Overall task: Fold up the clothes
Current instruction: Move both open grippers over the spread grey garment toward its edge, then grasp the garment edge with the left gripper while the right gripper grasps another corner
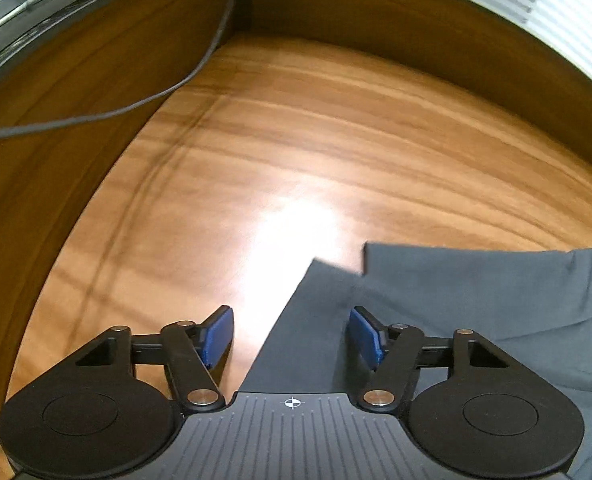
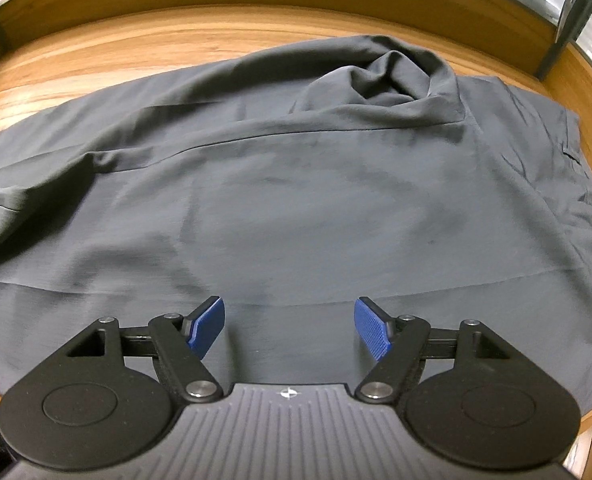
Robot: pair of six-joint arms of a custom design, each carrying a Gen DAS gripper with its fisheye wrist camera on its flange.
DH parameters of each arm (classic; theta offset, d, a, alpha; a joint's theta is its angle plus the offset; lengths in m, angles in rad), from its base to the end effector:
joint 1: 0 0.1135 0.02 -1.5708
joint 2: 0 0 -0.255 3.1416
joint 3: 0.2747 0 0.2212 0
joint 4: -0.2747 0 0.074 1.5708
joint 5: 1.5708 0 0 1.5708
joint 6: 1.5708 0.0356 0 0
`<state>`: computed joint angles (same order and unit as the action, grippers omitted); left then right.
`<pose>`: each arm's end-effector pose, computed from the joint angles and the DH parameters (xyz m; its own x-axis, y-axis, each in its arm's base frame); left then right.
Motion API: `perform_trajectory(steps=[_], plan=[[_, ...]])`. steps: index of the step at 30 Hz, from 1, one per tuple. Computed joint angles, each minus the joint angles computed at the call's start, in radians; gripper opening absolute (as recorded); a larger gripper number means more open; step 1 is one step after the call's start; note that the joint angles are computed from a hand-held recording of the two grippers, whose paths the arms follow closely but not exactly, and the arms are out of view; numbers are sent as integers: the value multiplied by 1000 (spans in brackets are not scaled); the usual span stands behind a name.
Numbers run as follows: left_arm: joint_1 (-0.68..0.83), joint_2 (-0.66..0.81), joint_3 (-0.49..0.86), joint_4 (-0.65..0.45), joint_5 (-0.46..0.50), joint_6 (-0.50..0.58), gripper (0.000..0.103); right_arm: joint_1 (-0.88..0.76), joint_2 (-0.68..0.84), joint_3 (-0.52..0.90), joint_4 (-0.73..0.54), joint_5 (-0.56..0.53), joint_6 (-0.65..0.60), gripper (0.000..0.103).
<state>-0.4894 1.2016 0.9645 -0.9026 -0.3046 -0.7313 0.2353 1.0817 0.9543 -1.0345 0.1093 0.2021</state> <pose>0.1764 -0.0818 0.2615 -0.8225 -0.2838 -0.4930 -0.2840 0.9558 -0.0763 0.1589 0.0341 0.2707 -0.9122 -0.0135 -0.4096 -0.0066 0.9998 -0.0182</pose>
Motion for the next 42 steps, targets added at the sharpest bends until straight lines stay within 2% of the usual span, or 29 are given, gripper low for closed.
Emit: perform_trajectory(steps=[3,4,5,7,8,14,16,17,19,20,22,25,31,37,40,42], plan=[[-5,25,-7,46,-3,20,55,30,10,5,-5,15,33,77],[-16,28,-7,52,-8,20,46,38,13,8,-7,20,41,77],[-27,27,-6,54,-12,21,34,43,16,11,-8,24,46,77],[-51,30,0,51,-27,16,19,50,24,18,-11,29,55,77],[-66,40,12,31,-50,3,6,51,28,22,-13,31,54,77],[-123,57,39,-136,-193,-108,6,57,60,40,-20,43,44,78],[-118,40,39,-187,-200,-135,7,61,69,42,-19,44,40,78],[-110,32,41,-210,-195,-144,13,63,72,41,-18,45,39,78],[-91,-3,45,-229,-174,-145,15,68,75,40,-12,46,38,78],[-85,-33,42,-222,-164,-134,20,68,76,39,-10,46,37,78],[-73,-70,52,-203,-149,-74,21,63,82,47,-4,46,24,78],[-54,-58,90,-152,-86,66,30,50,98,72,3,46,-4,78],[-1,82,179,-51,85,349,42,-55,214,206,24,15,-169,78],[31,248,279,-13,193,575,42,-157,443,482,22,-66,-407,76],[34,299,315,-12,219,677,42,-166,606,689,-38,-146,-533,76],[19,316,331,-27,228,709,42,-150,722,838,-86,-180,-611,75]])
